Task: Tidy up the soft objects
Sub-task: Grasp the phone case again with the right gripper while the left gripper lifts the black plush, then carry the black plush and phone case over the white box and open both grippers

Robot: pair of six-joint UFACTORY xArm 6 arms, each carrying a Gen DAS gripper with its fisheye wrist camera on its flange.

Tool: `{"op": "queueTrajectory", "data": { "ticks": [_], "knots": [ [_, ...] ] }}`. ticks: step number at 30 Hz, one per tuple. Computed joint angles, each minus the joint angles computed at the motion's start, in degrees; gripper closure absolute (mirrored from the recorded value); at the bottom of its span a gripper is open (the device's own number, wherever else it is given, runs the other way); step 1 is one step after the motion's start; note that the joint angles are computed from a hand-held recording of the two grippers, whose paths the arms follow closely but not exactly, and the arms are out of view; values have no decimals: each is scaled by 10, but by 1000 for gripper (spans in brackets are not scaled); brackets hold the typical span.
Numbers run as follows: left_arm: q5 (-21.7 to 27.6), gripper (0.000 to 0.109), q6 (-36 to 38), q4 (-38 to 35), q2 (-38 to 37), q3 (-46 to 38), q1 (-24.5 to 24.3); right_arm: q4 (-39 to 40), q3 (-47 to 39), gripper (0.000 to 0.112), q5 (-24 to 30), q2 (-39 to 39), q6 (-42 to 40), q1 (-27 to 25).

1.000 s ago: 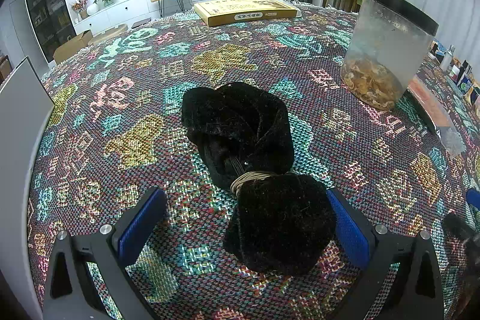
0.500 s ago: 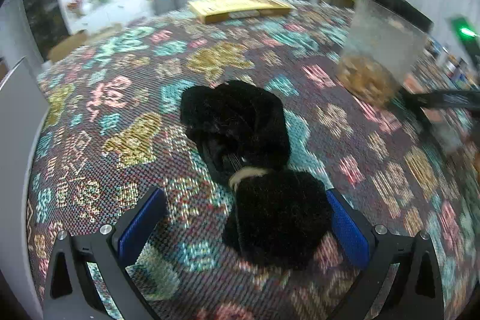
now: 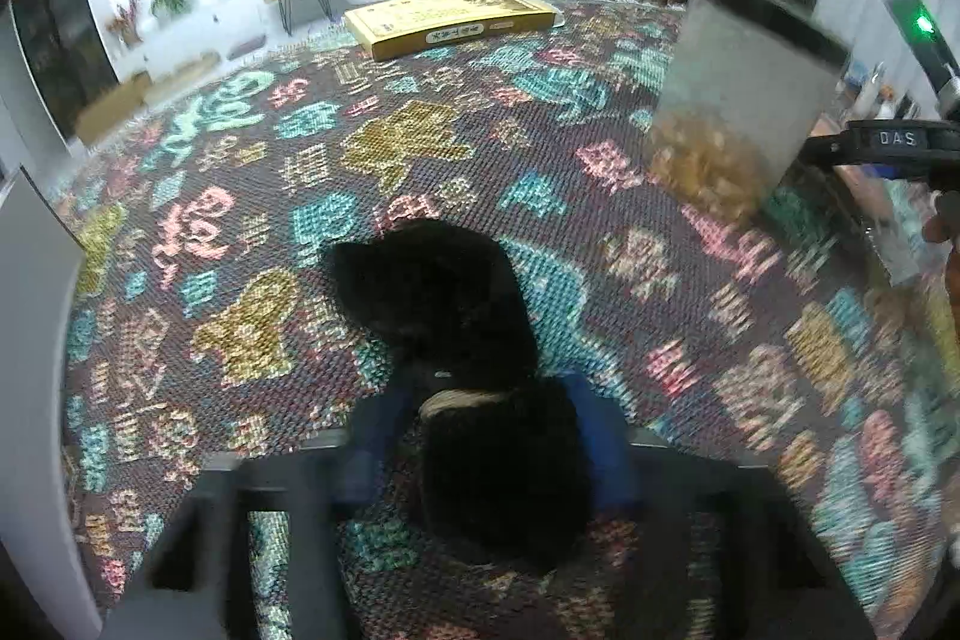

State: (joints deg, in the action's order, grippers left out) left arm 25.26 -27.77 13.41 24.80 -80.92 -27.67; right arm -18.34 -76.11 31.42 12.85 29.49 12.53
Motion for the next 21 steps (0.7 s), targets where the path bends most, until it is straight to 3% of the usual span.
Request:
{"op": "queueTrajectory", "data": {
  "ticks": [3, 5, 9, 12, 17, 21],
  "knots": [
    [-35, 68, 21, -63, -40, 36, 12, -52, 14, 36, -14, -48, 30, 1],
    [-66, 68, 66, -151, -89, 81, 20, -65, 1, 36, -2, -66, 22, 14],
    [-93, 68, 170, -302, -231, 189, 36, -41, -27, 36, 38, -103, -31, 89],
    [-75, 67, 179, -285, -337, 260, 69, 8, -37, 36, 43, -116, -61, 165],
    [42, 67, 136, -160, -544, 385, 182, 154, -106, 36, 31, -60, -130, 298],
    [134, 62, 112, -62, -658, 449, 261, 240, -198, 36, 36, 29, -174, 379]
  ]
}}
